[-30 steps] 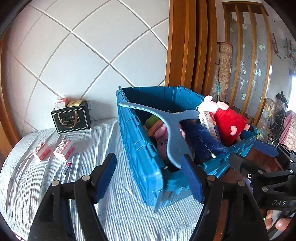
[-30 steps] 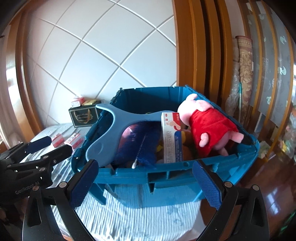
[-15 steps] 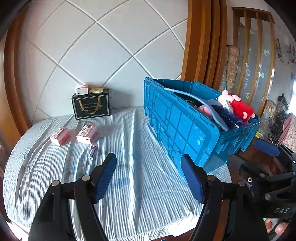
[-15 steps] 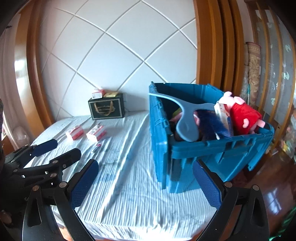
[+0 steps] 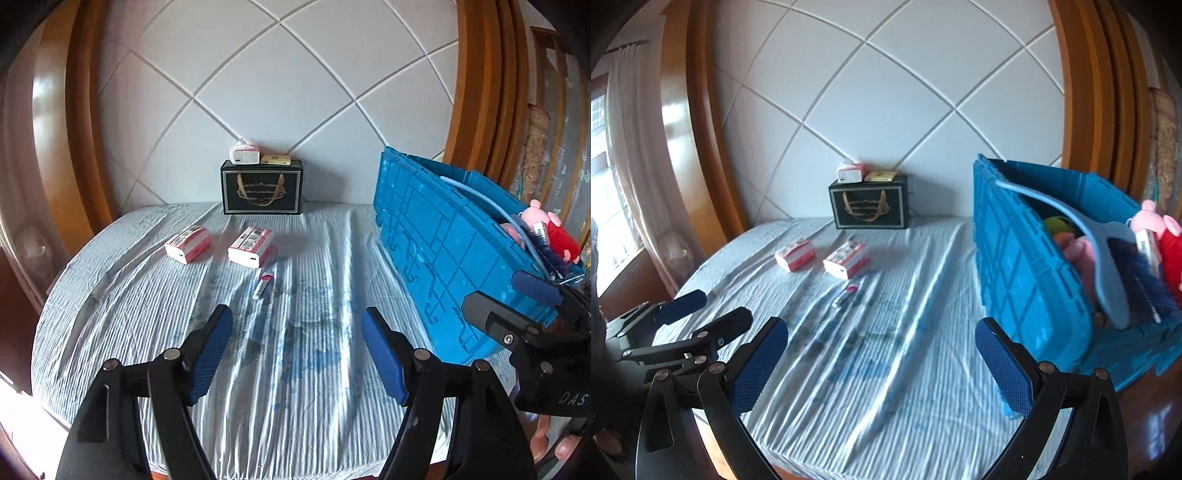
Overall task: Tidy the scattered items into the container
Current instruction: 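Withdraw both tools from the crate toward the two tissue packs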
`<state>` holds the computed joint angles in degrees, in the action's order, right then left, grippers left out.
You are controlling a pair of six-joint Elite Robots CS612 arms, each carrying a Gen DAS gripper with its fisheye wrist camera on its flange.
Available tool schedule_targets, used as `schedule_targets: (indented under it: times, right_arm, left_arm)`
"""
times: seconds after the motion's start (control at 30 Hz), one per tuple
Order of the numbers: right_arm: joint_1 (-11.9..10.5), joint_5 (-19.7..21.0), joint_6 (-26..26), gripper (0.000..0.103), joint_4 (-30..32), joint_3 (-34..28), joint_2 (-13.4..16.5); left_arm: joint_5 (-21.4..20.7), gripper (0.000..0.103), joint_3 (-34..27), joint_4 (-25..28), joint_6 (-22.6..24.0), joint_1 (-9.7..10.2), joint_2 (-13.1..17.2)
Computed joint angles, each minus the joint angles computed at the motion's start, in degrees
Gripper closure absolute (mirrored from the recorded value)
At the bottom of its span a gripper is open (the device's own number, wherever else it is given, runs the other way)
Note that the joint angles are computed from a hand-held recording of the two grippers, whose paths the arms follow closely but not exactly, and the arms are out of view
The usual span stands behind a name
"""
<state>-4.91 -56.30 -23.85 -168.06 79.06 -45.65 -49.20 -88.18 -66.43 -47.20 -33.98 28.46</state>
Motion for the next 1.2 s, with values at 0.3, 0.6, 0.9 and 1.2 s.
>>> schedule_targets:
  times: [0.3,0.6,0.9,1.2]
  right_arm:
    - [4.9,-5.3,4.2,0.000,1.6,-5.1,3.4]
    - [10.9,-14.0,16.1,0.000,4.3,-12.8,8.3]
    - [13.9,-16.8,16.4,0.000,15.1,-26.6,16.0]
    - [15.2,-15.2,17.0,0.000,33.5,-55.5,30.6]
  left_arm:
    - [-3.6,0.031,-2.6,-0.2,2.5,5.73,1.8]
    - [-11.5,0.031,-4.5,-2.1,11.5,13.62,3.6]
    - [-16.6,0.031,-0.2,-3.3,11.9,18.43,3.3]
    - [-18.8,0.031,8.6,-3.5,13.2,21.88,-0.2]
